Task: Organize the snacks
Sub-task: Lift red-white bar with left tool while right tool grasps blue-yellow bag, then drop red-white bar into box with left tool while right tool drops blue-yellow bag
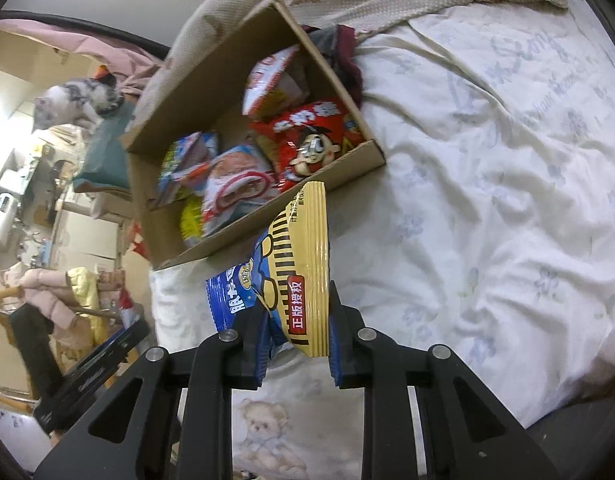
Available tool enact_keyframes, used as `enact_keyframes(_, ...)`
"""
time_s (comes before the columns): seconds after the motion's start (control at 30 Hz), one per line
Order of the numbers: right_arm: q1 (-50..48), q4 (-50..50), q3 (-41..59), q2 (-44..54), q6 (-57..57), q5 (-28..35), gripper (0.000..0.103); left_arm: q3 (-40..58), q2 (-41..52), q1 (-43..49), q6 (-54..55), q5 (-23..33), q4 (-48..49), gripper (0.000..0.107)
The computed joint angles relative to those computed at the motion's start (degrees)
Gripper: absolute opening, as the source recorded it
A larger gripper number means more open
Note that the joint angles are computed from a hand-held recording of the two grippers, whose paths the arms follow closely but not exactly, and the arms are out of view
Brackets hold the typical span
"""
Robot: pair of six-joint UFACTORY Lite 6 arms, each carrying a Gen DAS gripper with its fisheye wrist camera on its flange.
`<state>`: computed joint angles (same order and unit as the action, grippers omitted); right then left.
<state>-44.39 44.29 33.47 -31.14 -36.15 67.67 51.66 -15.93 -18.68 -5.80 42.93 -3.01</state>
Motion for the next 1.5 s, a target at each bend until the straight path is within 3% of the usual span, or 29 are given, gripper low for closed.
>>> enact_keyframes(0.17,-7.1,6.9,0.3,-4.4,-5.6,8.6,0.024,0.4,-2.0,0.7,-0.5,-1.1,0.0,0.029)
enact_keyframes(0.23,-10.0,10.4,1.4,-5.2,-7.8,11.7,0.024,0.7,-3.3,2.8,4.8,-2.0,-6.1,0.029)
enact_keyframes(0.3,-11.5,12.9,3.0,-5.8,-9.0,13.0,0.024,1.3,-4.9,3.2,7.8,-3.0,-9.2,0.029)
enact_keyframes(0.5,-14.9,17.0,5.6,-3.0,-10.6,15.3,0.024,5.1,-5.3,1.5,5.1,-4.2,-4.9,0.029)
enact_keyframes(0.67,-11.1,18.7,8.0,-0.9,-9.6,11.9,0.024,12.8,0.9,4.6,6.8,-1.4,-8.4,0.029)
enact_keyframes(0.97,-1.8,19.6,13.6,6.1,-7.5,2.6,0.024,27.4,14.1,1.9,5.4,-2.4,-5.2,0.029)
enact_keyframes(1.3,10.6,16.8,21.7,20.7,-4.3,-11.9,0.024,42.6,31.6,-1.0,3.5,-0.9,-4.1,0.029)
enact_keyframes(1.5,16.8,14.3,28.0,30.2,-2.6,-19.8,0.024,57.0,44.7,-2.4,1.8,3.6,-3.1,0.029)
